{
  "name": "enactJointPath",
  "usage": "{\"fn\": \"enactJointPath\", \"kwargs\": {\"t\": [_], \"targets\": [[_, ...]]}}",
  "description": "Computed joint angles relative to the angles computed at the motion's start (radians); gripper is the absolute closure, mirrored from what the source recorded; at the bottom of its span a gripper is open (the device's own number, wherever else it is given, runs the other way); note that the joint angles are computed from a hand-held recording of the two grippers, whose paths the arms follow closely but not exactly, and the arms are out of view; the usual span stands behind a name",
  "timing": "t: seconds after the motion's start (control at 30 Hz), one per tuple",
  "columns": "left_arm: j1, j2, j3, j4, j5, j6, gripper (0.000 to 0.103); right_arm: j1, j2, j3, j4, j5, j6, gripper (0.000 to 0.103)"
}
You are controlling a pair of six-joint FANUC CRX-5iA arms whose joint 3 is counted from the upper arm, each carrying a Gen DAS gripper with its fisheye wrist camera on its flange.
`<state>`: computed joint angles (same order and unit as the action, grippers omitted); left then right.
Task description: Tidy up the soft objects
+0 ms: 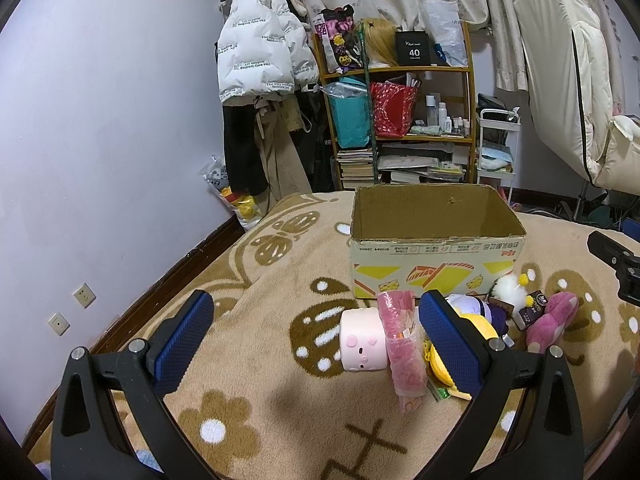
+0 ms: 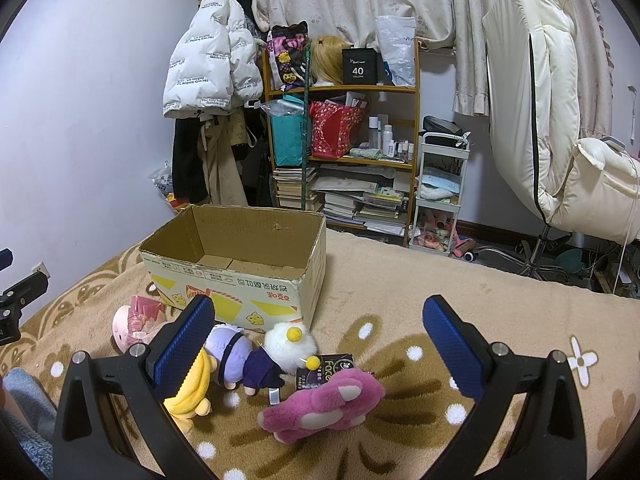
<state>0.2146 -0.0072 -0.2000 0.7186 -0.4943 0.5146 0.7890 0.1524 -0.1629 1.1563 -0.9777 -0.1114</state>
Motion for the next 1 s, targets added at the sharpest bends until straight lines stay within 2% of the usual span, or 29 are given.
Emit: {"fn": "enactJointPath", "kwargs": {"t": [0.1, 0.27, 0.5, 0.83, 1.0], "targets": [[0.0, 0.002, 0.001, -0.008, 0.001, 0.007, 0.001, 0.0, 0.001, 0.001, -0.001, 0.0, 0.001, 0.0], [0.0, 0.016, 0.039, -0.096, -0.025, 0.084, 0.001, -0.001, 0.003, 0.004, -0.004, 0.001, 0.004, 0.0], [-0.006, 0.074, 0.147, -0.186, -0.132, 0.209, 0.001, 0.002, 0.014, 0.033, -0.064, -0.007, 0.033, 0.0], [-0.049, 0.199, 0.343, -0.352, -0.296, 0.441, 0.002, -0.044, 0.051, 0.097, -0.233, 0.032, 0.076, 0.0], [-0.074, 0.255, 0.41, -0.415, -0.333, 0.498, 0.002, -0.066, 0.058, 0.117, -0.357, 0.053, 0.1, 0.0]]}}
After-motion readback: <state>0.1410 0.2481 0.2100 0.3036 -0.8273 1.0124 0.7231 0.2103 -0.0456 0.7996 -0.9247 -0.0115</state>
